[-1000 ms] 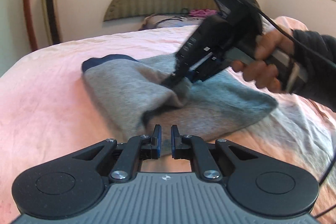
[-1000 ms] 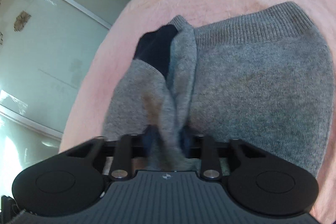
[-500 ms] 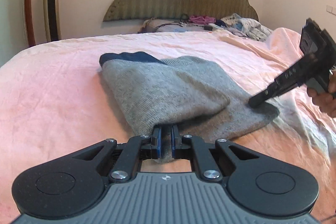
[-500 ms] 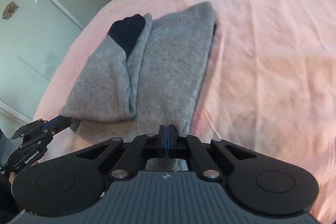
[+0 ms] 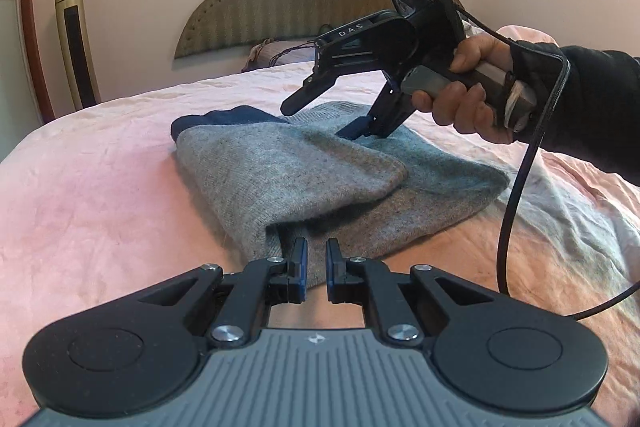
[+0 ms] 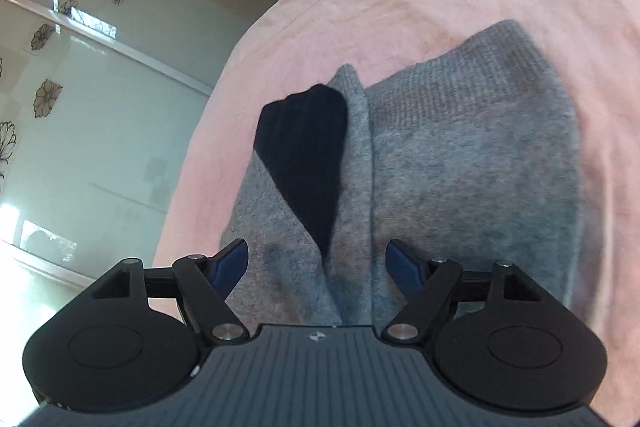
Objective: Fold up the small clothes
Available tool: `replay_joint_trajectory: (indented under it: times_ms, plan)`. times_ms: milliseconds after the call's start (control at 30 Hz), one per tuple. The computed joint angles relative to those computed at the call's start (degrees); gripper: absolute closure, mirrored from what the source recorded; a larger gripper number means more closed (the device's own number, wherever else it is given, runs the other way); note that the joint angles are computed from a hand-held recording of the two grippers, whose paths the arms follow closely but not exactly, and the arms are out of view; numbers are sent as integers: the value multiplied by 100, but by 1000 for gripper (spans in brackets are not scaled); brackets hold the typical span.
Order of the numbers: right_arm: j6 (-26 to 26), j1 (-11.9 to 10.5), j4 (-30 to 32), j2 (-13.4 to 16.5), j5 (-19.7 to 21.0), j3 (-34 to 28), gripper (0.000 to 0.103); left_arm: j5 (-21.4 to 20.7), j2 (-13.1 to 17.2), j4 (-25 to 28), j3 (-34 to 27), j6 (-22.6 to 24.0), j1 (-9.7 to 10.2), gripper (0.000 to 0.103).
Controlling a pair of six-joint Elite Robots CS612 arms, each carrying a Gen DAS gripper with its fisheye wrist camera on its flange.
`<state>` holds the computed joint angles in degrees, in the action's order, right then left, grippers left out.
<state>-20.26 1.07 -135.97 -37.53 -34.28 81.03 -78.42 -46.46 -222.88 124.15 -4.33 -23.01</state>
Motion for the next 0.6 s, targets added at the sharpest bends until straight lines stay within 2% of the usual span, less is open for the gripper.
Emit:
replay_joint_trajectory:
  times_ms: [33, 67, 133, 167, 200, 267, 467, 567, 600]
  plan:
    - [-179, 26, 145, -20, -2, -13, 27, 6, 4, 26, 3, -16, 9, 94]
    - [-340, 51, 259, -40, -41, -23, 33, 7, 7, 76, -1, -52, 23, 94]
    - [-581, 100, 462, -62, -232, -69, 51, 1, 9, 167, -18, -110, 44, 94]
    - [-673, 116, 496, -75, -326, -69, 69, -1, 14, 156, -21, -119, 49, 94]
    - [-762, 115, 528, -90, -386, -64, 76, -9, 18, 123, -21, -120, 53, 94]
    - [-811, 110, 550, -80, -375, -69, 76, -57, 26, 37, -16, -108, 67, 94]
    - [-404, 71, 574, 25, -147, -120, 74, -80, 22, 35, -13, -68, 72, 94]
    - [-286, 67, 210, 20, -160, -11, 85, -7, 5, 17, -3, -60, 61, 94]
    - [-281, 65, -24, -15, -184, 73, 85, 19, 3, -37, 3, -32, 61, 94]
